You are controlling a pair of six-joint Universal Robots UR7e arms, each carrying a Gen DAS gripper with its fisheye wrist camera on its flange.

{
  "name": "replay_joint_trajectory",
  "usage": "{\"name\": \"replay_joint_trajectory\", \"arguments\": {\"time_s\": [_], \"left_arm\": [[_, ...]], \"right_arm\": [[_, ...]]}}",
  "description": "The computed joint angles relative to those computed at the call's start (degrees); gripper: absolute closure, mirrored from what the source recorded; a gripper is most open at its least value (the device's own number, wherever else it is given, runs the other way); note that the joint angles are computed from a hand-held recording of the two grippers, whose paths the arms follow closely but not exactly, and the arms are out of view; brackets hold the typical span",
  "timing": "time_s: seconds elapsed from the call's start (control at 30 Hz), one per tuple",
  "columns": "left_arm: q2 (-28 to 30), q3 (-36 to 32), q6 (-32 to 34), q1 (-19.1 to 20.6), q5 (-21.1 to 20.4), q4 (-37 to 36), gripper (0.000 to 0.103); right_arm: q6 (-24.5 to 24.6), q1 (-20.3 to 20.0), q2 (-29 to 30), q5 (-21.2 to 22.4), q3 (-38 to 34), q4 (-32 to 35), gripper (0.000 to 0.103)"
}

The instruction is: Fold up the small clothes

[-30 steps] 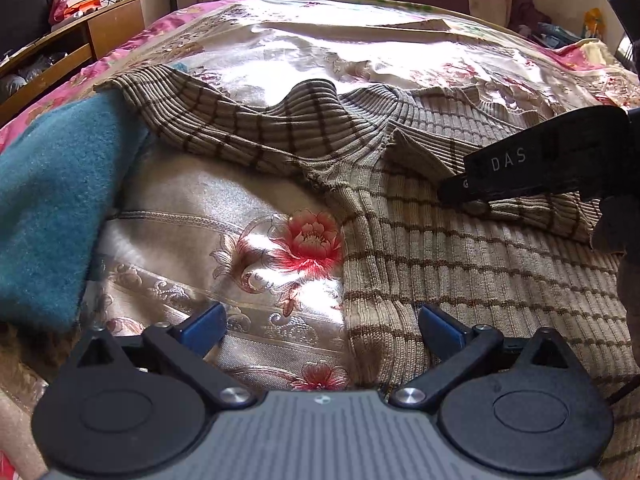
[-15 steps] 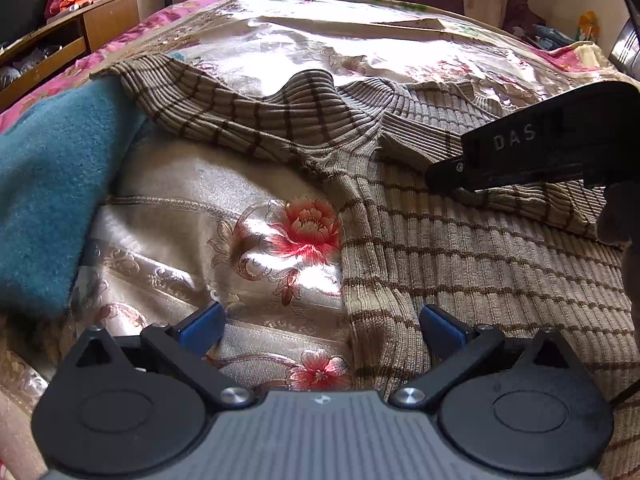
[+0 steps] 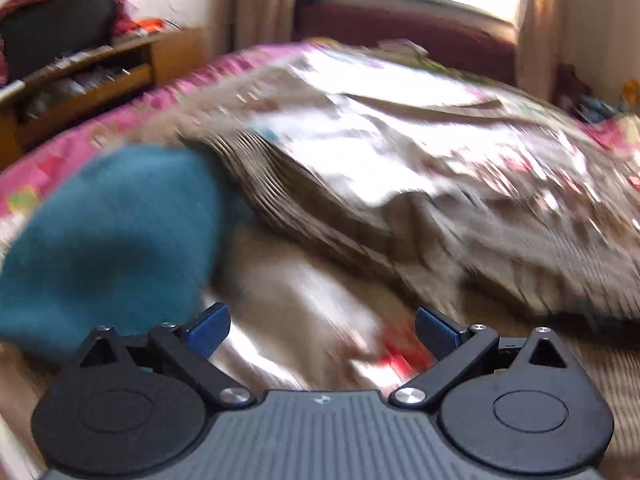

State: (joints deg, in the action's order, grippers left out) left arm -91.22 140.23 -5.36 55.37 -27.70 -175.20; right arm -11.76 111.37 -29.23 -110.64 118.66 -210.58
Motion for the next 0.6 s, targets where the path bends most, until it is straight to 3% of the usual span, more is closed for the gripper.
{"name": "replay_joint_trajectory", "arguments": {"time_s": [0.07, 0.2, 0.37, 0.53, 0.6], "left_arm": [[3.0, -5.5, 6.0, 3.5, 0.0, -5.6, 0.001], [8.8, -15.8, 13.1, 9.4, -1.2, -11.8, 0.017], [12.1, -25.1, 7.1, 15.8, -4.2, -3.4, 0.047], [14.4, -27.6, 4.4, 17.2, -5.1, -3.7, 0.055], [14.6, -27.6, 3.7, 16.8, -5.1, -3.7, 0.067]], "right_arm": [[0.5, -0.4, 0.1, 0.8, 0.9, -2.0, 0.071], [0.2, -1.1, 0.9, 1.9, 2.4, -5.4, 0.071], [0.7, -2.6, 1.2, 3.9, 3.5, -6.6, 0.071], [2.5, -4.2, 1.2, 5.3, 4.6, -7.8, 0.071], [3.2, -4.9, 0.9, 6.1, 5.1, -8.3, 0.071]]}}
